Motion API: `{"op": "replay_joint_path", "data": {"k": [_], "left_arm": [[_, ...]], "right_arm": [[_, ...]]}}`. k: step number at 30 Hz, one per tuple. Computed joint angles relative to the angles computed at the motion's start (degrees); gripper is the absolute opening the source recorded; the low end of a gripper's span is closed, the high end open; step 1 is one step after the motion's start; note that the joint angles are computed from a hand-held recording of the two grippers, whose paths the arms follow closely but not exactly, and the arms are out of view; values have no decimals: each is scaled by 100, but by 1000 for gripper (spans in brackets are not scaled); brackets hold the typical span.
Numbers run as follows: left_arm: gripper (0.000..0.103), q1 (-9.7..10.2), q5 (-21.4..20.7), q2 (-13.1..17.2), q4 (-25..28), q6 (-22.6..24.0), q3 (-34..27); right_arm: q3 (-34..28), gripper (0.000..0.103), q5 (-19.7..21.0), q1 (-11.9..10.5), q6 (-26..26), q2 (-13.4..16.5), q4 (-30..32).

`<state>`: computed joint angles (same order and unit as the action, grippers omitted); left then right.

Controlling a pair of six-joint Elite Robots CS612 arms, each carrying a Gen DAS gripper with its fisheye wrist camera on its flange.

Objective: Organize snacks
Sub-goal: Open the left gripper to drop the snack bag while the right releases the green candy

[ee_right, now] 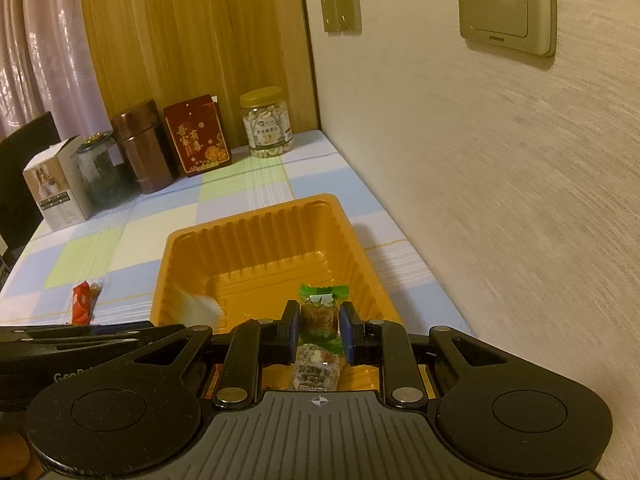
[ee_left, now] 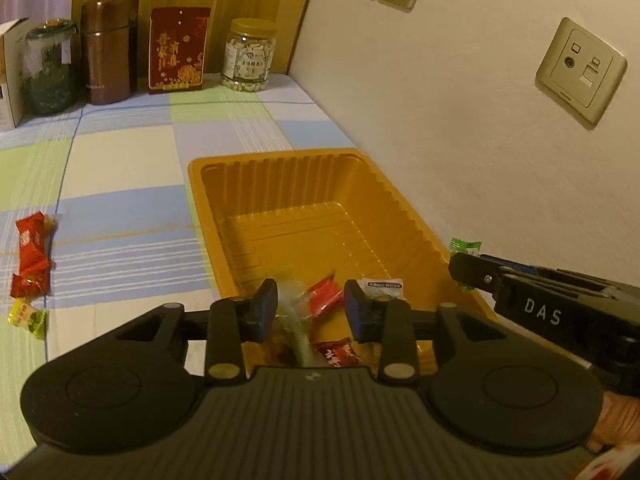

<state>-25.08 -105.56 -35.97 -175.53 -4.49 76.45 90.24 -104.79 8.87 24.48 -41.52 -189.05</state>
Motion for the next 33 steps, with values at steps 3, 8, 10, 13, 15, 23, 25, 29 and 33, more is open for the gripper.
{"op": "replay_joint_path", "data": {"k": [3, 8, 10, 13, 15, 23, 25, 29, 33], "left_arm": [[32, 29, 47, -47, -68, -72, 89], [32, 92, 110, -154, -173, -220, 292], [32, 115, 133, -200, -218, -294, 384], [33, 134, 174, -253, -254, -327, 486], [33, 141, 188, -274, -251, -346, 519], [33, 155, 226, -320, -259, -336, 577], [33, 158, 213, -315, -250, -338, 567], [33, 167, 198, -307, -235, -334, 564], [33, 179, 206, -302, -223, -356, 575]], "right_arm": [[-4, 22, 7, -1, -7, 0, 10], [10, 22, 43, 12, -16, -16, -19], [12, 22, 62, 19, -20, -21, -37], [2, 22, 122, 29, -36, -23, -63], [-8, 22, 141, 41, -60, -23, -54], [-79, 22, 188, 75, -102, -5, 14], [-96, 22, 193, 78, -113, 2, 29], [-126, 22, 211, 77, -141, 12, 48], [-158, 22, 208, 73, -132, 34, 40]]}}
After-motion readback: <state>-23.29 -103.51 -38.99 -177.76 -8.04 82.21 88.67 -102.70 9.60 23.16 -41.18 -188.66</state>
